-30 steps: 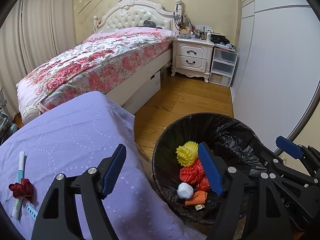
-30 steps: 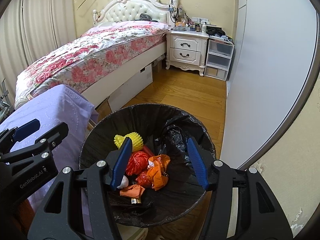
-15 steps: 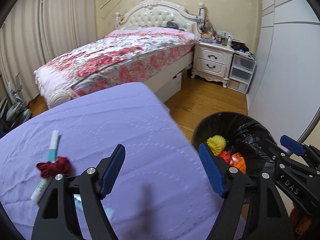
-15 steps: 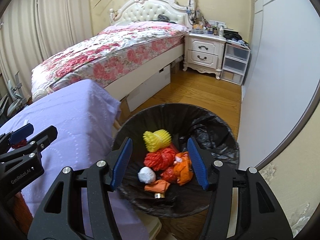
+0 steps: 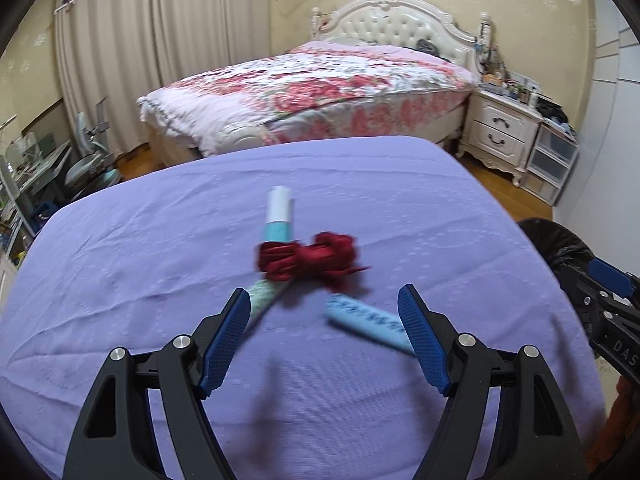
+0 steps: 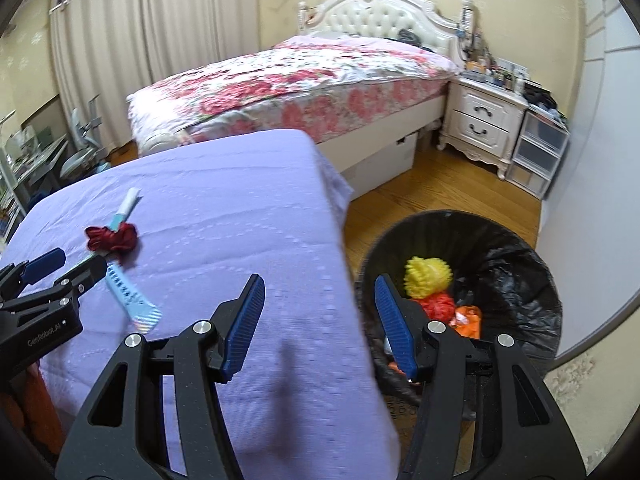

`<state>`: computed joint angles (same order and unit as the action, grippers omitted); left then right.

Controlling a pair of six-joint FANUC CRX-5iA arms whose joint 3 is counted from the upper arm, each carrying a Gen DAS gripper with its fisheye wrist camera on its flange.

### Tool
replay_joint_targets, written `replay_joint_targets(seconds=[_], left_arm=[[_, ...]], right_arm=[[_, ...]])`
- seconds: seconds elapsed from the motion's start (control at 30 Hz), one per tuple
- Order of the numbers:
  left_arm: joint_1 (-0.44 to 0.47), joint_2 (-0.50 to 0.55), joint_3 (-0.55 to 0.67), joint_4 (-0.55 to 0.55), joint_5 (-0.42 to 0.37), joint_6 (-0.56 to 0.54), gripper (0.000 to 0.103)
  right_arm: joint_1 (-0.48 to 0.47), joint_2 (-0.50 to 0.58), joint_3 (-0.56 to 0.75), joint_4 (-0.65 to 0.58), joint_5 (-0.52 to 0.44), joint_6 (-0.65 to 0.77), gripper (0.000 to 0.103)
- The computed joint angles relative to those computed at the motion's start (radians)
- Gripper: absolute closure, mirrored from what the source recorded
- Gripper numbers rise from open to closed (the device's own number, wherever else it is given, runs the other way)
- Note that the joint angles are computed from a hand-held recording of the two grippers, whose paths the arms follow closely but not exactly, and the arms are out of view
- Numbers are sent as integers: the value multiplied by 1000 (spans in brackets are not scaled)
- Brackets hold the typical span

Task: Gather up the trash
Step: 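Move both grippers back over the table of trash, then close the left gripper on the white-green tube, then grasp the blue tube with the right gripper while the left holds the white-green tube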

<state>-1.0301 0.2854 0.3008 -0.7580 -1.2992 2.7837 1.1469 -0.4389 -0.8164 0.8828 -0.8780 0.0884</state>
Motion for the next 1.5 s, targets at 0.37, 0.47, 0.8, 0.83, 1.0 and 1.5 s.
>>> replay_joint_targets(seconds=[0.37,0.47,0.8,0.83,1.0,1.5], left_arm=[[51,-64,-100,33,-5,10,29],[72,-72,-119,62,26,-25,31],[100,-104,-178,137,112,-115,85],[98,-108,-184,140,116,-114,85],[83,-141,-219,149,125,-91,85],[87,-174,-244,134,112,-26,55]], right_arm=[[59,86,55,-31,39,45,47],[65,114,74,-43,52,61,47],[74,164,110,-57,78,97,47],[74,166,112,-59,81,101,47],[84,181,123,-64,90,114,47],[97,244,186,-134,117,227,47]])
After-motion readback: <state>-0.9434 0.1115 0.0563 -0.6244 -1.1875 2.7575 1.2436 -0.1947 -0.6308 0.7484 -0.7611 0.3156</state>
